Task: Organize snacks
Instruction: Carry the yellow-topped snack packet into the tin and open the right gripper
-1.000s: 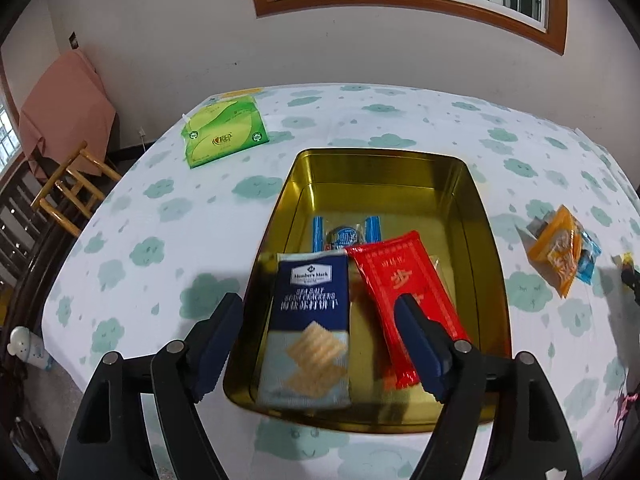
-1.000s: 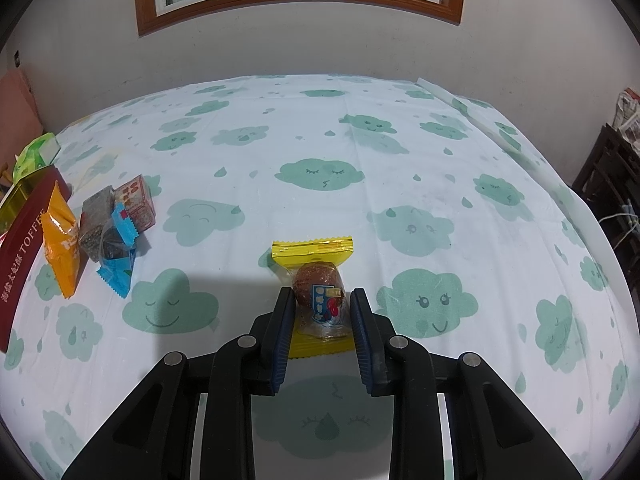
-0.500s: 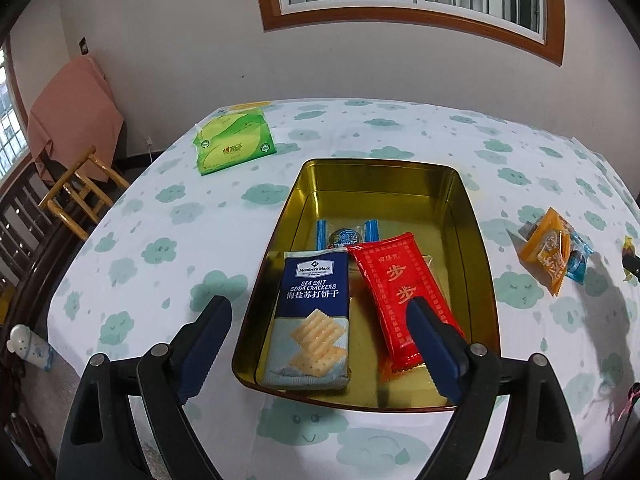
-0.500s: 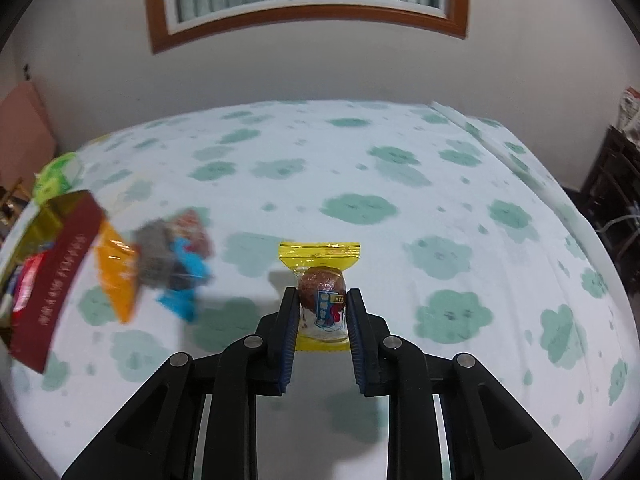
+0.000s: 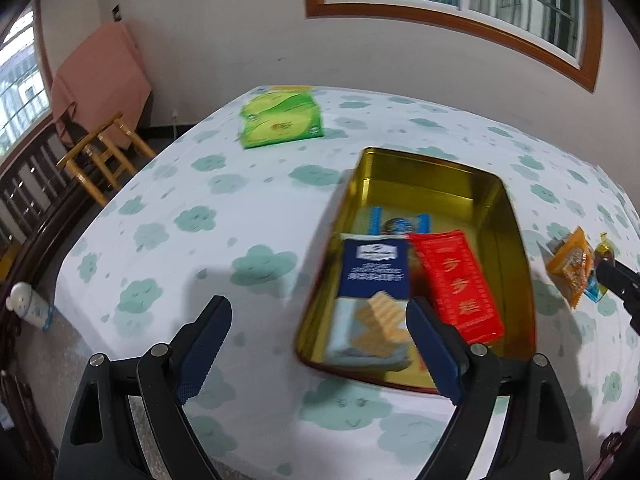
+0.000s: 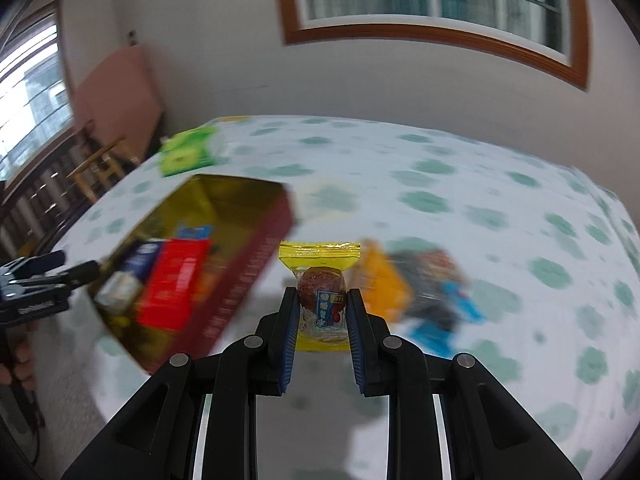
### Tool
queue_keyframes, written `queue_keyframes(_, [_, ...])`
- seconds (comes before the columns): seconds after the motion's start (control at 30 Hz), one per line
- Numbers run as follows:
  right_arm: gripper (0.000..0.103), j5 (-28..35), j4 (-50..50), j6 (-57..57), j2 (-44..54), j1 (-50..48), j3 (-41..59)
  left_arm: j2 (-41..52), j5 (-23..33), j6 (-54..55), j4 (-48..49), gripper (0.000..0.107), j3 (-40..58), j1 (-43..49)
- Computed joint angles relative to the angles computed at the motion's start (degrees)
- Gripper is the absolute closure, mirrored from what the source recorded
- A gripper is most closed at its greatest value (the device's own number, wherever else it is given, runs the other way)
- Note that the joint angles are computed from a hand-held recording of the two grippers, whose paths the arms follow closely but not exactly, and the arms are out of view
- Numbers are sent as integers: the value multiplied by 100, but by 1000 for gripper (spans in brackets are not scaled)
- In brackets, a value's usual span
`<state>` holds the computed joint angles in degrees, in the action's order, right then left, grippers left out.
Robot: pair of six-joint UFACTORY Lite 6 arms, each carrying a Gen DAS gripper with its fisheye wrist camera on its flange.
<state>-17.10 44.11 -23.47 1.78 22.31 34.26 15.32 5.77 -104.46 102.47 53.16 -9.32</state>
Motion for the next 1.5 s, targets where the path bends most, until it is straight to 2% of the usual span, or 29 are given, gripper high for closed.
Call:
queue_keyframes(0.07, [79, 36, -24, 89, 262, 252, 299, -6, -11, -66, 78, 20, -37, 135])
queue_keyframes(0.13, [79, 17, 152, -57, 590, 522, 640, 18, -43, 293, -265, 20, -33, 287])
queue_keyframes(0.3, [79, 105, 329, -183, 1157, 841, 1245, 4, -92, -35, 131, 20, -110, 548])
queue_keyframes(0.4, [79, 165, 427, -272, 1471, 897, 1600, 52, -45, 406, -279, 20, -102, 575])
queue_keyframes(0.67, [79, 393, 974, -909, 2303, 924, 2522, 154, 63, 700, -551, 20, -80, 633])
queue_keyframes(0.77, [79, 444, 1238, -1173, 2505, 949, 2738, 226, 62, 1102, -935, 20, -36, 663])
queue_keyframes(0.97, [78, 484, 1746, -1720, 2815, 1011, 3064, 274, 36, 1060, -865, 20, -9, 709])
queue_keyframes(1.07, [78, 523, 1901, -1879, 2914, 998, 3169, 271, 31, 1392, -1212, 20, 6, 707])
queue_keyframes(1.33, [76, 507, 1457, -1438, 2823, 1033, 3110, 243, 5, 1307, -1105, 20, -16, 716])
queue_keyframes(1.5, [76, 473, 577, -493, 2467, 984, 2744, 166, -1, 1066, -870, 20, -81, 688])
